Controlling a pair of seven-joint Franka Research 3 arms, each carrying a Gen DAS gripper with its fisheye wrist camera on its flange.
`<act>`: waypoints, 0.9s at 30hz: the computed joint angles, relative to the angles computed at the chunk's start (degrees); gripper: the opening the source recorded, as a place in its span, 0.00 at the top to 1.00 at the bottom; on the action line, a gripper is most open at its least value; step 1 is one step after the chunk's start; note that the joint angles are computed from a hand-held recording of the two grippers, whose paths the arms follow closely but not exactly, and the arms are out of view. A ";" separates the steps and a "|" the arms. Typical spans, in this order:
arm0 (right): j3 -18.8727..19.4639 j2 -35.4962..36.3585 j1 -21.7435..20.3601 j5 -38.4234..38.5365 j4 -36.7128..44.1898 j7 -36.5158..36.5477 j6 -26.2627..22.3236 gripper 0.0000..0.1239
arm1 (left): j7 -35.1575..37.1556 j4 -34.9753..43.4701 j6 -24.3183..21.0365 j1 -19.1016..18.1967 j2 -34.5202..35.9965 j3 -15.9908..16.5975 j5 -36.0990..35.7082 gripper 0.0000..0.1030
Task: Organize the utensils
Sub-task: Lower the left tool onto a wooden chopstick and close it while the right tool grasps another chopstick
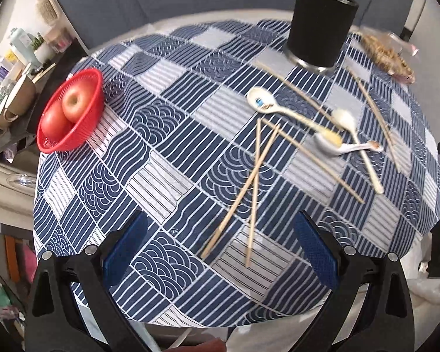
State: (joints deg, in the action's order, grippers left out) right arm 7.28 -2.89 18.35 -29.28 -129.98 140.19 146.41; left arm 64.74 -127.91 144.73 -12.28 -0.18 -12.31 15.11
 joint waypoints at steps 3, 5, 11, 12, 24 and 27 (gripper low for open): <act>-0.59 2.36 -0.07 1.57 1.97 -2.04 -0.36 0.23 | 1.84 2.11 -2.14 0.53 2.34 0.42 -2.26 0.06; -1.20 4.14 0.08 1.78 3.39 -2.78 -0.61 0.23 | 1.46 3.52 -3.52 0.87 3.93 0.70 -1.55 0.06; -3.91 11.77 1.08 4.91 9.30 -7.99 -3.09 0.23 | 3.43 7.43 -7.28 1.47 8.30 0.85 -0.37 0.06; -4.43 12.65 1.38 5.21 9.94 -8.34 -3.81 0.23 | 3.99 7.99 -7.80 1.55 9.02 0.84 -0.47 0.06; -7.28 20.43 3.18 10.88 16.26 -14.52 -7.32 0.23 | 9.29 12.81 -11.53 2.10 14.97 0.60 -1.75 0.06; -6.88 21.95 1.93 16.03 17.42 -18.09 -5.93 0.23 | 11.45 14.76 -12.67 2.48 17.09 0.51 -2.85 0.06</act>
